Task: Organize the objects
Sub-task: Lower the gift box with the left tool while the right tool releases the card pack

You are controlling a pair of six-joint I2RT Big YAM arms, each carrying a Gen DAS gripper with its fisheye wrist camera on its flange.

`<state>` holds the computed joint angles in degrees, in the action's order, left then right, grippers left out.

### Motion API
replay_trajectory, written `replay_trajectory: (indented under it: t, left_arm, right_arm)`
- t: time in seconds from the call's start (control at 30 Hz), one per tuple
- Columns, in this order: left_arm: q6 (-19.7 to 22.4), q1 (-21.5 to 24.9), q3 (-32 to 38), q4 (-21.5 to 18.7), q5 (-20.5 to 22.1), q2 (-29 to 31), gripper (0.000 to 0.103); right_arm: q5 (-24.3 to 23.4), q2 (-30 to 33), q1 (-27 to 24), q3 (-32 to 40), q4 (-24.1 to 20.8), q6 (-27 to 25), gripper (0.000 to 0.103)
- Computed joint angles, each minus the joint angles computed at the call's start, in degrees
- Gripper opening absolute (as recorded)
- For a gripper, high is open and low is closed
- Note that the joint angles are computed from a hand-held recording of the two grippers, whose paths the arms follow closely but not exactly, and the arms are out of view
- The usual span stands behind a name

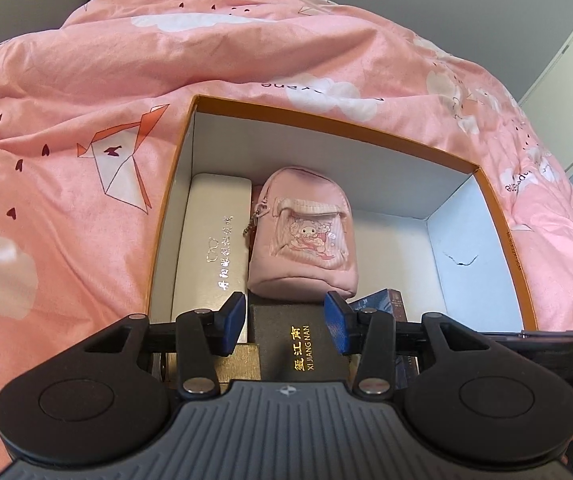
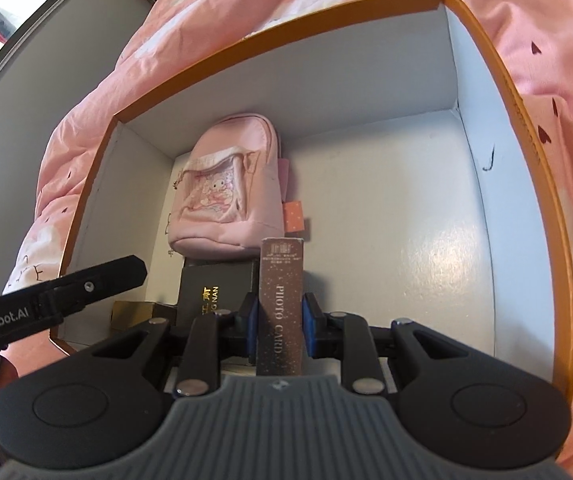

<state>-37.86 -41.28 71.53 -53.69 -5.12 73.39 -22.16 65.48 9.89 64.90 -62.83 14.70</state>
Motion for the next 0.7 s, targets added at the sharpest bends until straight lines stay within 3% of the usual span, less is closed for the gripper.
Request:
replay_trajectory:
  t: [0.2,0.37,0.5,0.63,0.7]
  left_arm:
    - [1.0,-0.6,-0.2,0.2,-0.3,0.1,0.051]
    - [2.3,-1.1,-0.2,0.1,-0.3,0.2,0.051]
    - [3.0,-1.1,-0.5,0.3,0.3,0.3,0.050]
    - [3.7,-1.3,-1.0,0.8,-0.3,0.0,0.050]
    - [3.9,-1.4,-1.2,1.0,-0.6,-0.1,0.050]
  right_arm:
    - [0.9,3.1,-0.3,2.9,-4.6,-4.0,0.026]
    - [9.1,4.3,2.0,4.8,-7.4,-9.3,0.039]
    - [12.9,5.4,3.3,5.4,-9.0,-12.5,0.043]
    - [13.0,6.1,3.4,5.5,-9.8,-13.4,0.044]
    - [12.2,5.9,3.2,5.3,-9.5,-12.6,0.039]
